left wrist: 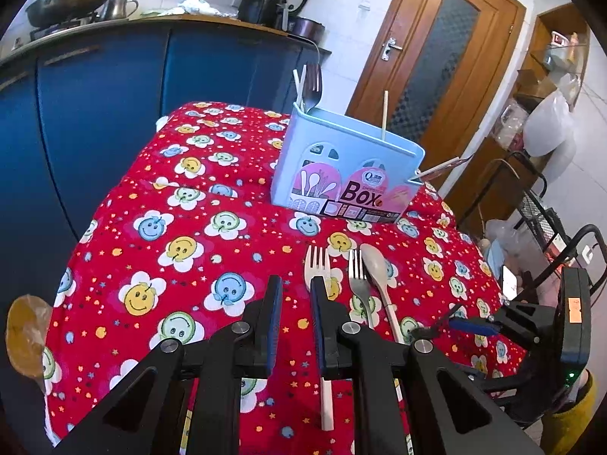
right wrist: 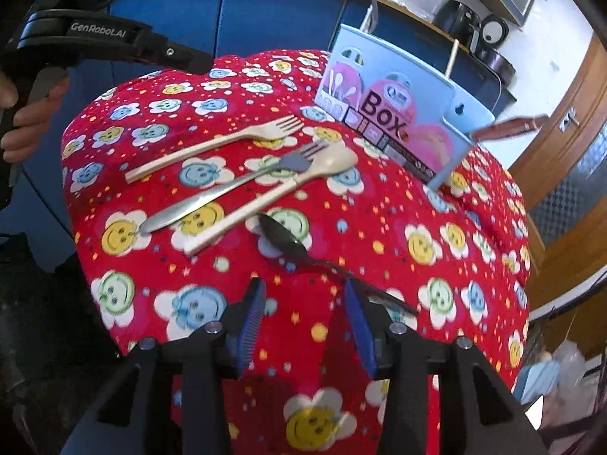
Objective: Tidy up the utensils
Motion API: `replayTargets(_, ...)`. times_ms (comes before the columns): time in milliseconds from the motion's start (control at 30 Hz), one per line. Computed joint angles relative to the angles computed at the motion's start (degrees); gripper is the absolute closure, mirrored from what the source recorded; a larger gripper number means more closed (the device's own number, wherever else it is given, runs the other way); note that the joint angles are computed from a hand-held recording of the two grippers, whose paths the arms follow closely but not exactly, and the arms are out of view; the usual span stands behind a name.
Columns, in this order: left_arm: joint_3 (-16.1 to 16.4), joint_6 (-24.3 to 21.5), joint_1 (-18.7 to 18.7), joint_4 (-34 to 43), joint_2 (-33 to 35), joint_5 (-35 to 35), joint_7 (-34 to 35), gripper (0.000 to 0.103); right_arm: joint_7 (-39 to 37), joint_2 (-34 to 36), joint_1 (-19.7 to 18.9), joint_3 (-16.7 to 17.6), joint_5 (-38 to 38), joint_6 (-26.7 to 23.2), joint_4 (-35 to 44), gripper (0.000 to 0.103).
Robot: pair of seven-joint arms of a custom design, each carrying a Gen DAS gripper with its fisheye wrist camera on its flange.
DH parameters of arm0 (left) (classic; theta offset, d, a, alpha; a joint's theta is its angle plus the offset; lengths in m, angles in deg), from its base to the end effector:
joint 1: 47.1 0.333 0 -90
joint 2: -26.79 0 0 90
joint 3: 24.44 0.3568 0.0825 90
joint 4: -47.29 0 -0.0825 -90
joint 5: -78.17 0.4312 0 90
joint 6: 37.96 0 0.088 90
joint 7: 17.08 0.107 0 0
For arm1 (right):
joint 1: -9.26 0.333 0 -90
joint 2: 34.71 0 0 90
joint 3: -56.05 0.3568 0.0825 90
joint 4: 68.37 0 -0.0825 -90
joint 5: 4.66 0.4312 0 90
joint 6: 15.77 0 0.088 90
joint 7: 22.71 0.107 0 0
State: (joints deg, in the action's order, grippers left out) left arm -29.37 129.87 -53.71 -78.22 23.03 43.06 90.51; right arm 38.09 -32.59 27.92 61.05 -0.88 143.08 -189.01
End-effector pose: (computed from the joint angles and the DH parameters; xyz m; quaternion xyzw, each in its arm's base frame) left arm 0.5961 -0.0854 0.5171 -0.6564 0.6326 -0.3774 0.1632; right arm 0.5848 0.2525 0.4879 -0.8925 0.3273 -0.2142 0.2247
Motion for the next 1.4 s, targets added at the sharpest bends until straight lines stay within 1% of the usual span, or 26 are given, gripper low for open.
replayTargets(133,0.03,-0.1,0.25,0.15,0.18,0.22,-0.42,0.088,2.14,1.51,0.51,-0.16,-3.31,0.88,1.62,0.056)
replayTargets(267,-0.08,-0.29,0.47,0.26,0.35,0.48,-0.79,0.088,2.5,2.46,0.82,-0.3,-4.24,1.91,2.68,0.056)
replayTargets(400,-0.17,-0.31,0.58,0.29,0.44,0.35,-0.68,0.088,3.97,3.25,1.58,-0.71,-7.83,2.9,3.46,0.056)
replayTargets(433,-0.19,-0.3,0.6,0.27,0.42,0.35,-0.66,0.088,4.06,3.44,1.7,-0.75,-8.3,3.08,3.6,0.059)
replayTargets(467,-0.21,-0.3,0.62,0.27,0.42,0.34,-0.66,0.088,4.03,3.7,1.82,-0.71,-8.45,3.54,3.74,0.071)
replayTargets(500,-0.22,-0.36,0.66,0.29,0.47,0.49,-0.82,0.088,4.2,3.9,1.94,-0.74,-8.58,3.62,3.92,0.081)
replayTargets(533,-0.24,-0.4,0.72,0.31,0.54,0.66,-0.99,0.088,4.88,4.12,2.15,-0.92,-9.19,3.66,4.1,0.095)
replayTargets(600,-0.3,-0.46,0.84,0.36,0.7,1.05,-1.23,0.088,7.63,4.27,2.72,-1.68,-11.73,5.68,3.67,0.096)
replayTargets(733,-0.62,-0.91,1.29,0.87,1.25,3.5,-2.68,0.088,7.41,3.76,2.0,-1.09,-7.85,8.87,2.96,0.099)
replayTargets(800,-0.84,-1.66,1.45,1.53,1.7,4.36,-2.85,0.088,6.84,3.31,1.34,-0.52,-3.85,10.43,2.89,0.099)
replayTargets(900,-1.27,-3.65,1.76,2.83,2.42,4.96,-2.36,0.088,3.12,2.86,-0.28,1.33,7.12,12.06,3.35,0.1)
replayTargets(933,-1.47,-4.63,1.9,3.39,2.72,5.71,-2.51,0.088,1.11,2.74,-0.97,2.17,12.11,12.66,3.61,0.1)
replayTargets(1000,-1.84,-6.4,2.21,4.42,3.27,7.02,-2.68,0.088,-1.39,2.61,-1.51,3.0,18.96,13.51,4.08,0.1)
replayTargets(1033,-2.01,-7.27,2.4,4.99,3.61,8.06,-3.06,0.088,-3.21,2.55,-1.79,3.49,22.49,13.81,4.32,0.1)
replayTargets(1133,-2.56,-11.21,2.95,7.51,4.97,12.47,-4.73,0.088,-11.56,2.28,-2.91,5.3,36.4,14.41,5.21,0.1)
replayTargets(1167,-2.73,-12.82,3.13,8.51,5.51,13.47,-5.15,0.088,-13.78,2.15,-2.9,5.42,39.71,14.32,5.41,0.1)
replayTargets(1267,-3.2,-17.67,3.64,11.34,7.0,16.63,-7.09,0.088,-18.1,1.8,-2.28,5.08,46.03,14.57,5.54,0.1)
replayTargets(1300,-3.36,-20.05,3.77,12.73,7.76,17.68,-7.52,0.088,-18.99,1.69,-2.01,4.85,47.3,14.5,5.54,0.1)
replayTargets(1400,-3.9,-25.26,4.18,15.55,9.31,19.31,-7.98,0.088,-21.55,1.36,-1.44,4.2,50.74,14.14,5.43,0.1)
